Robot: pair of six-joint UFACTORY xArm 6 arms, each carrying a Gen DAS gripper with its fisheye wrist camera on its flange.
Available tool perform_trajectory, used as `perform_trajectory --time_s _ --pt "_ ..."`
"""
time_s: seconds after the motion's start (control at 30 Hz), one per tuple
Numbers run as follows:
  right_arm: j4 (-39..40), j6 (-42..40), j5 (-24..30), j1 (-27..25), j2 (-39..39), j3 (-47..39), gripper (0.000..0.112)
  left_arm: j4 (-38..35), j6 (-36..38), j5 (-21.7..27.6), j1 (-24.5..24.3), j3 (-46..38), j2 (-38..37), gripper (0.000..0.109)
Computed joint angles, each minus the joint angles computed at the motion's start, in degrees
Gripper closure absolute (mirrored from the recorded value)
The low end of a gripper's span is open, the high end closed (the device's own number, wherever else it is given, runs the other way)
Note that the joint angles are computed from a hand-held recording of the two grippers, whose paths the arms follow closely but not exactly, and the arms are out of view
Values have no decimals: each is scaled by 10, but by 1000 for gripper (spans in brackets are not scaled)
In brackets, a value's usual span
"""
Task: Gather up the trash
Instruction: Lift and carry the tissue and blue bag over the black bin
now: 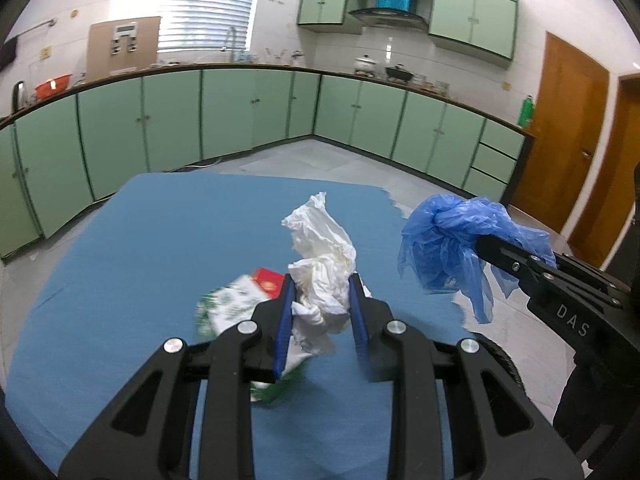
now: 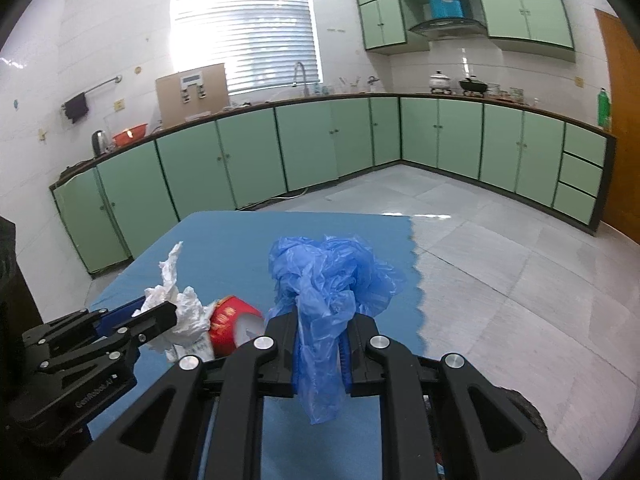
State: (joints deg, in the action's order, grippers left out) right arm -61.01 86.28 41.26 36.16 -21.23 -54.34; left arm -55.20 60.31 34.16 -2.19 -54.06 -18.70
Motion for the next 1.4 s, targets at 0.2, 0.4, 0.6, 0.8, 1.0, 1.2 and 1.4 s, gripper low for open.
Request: perform_trajectory --time_s 0.2,0.4,0.6,0.8,1.0,1.2,1.4 --pt "3 15 58 12 -93 73 98 -10 9 7 -42 33 -35 83" --pt "16 20 125 27 -188 141 98 -14 10 3 -102 65 -66 83" --pt "31 20 206 48 -283 198 98 -16 5 -4 -162 87 -81 83" --pt "45 22 268 64 -349 236 98 -6 -5 -20 -223 106 -80 83" --pt "58 23 292 64 -388 265 98 -1 -6 -41 -263 123 -75 83" --pt "73 24 302 56 -421 292 98 12 -17 -65 -297 124 -58 83" --pt "97 9 293 34 -453 325 98 29 -29 -73 -312 115 -32 83"
